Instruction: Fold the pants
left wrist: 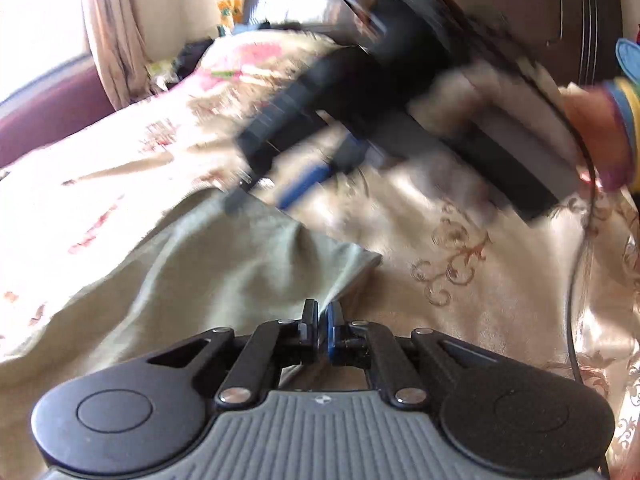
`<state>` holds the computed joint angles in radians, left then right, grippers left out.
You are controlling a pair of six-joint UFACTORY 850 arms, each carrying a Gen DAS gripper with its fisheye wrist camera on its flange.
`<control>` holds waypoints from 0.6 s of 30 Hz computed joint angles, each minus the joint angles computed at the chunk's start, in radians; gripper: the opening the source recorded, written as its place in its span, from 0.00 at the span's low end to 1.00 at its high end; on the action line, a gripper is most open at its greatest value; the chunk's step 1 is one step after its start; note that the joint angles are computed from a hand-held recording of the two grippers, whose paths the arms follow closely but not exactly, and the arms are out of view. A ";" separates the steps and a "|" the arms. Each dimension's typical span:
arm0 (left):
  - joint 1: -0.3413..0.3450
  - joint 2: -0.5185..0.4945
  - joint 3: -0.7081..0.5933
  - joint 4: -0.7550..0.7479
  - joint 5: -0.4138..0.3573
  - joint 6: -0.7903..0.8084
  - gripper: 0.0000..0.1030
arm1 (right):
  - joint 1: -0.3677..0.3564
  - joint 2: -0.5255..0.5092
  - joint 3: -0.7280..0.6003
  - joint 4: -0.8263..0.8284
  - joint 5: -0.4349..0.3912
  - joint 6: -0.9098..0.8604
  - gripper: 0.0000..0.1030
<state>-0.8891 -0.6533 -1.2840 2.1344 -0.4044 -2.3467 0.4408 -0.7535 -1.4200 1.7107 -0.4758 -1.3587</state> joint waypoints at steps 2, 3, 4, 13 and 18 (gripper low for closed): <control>-0.013 0.034 0.053 -0.075 -0.085 0.078 0.20 | 0.015 -0.014 0.018 0.073 -0.012 -0.098 0.57; -0.015 0.047 0.070 -0.140 -0.113 0.143 0.21 | 0.026 -0.019 0.019 0.119 0.004 -0.136 0.49; -0.017 0.051 0.073 -0.226 -0.138 0.229 0.24 | 0.032 -0.026 0.015 0.143 0.008 -0.132 0.39; 0.032 0.074 0.136 -0.542 -0.199 0.419 0.28 | -0.001 0.051 0.115 0.199 -0.019 -0.060 0.04; -0.003 0.061 0.095 -0.450 -0.210 0.344 0.28 | -0.034 0.135 0.198 0.167 0.102 -0.033 0.05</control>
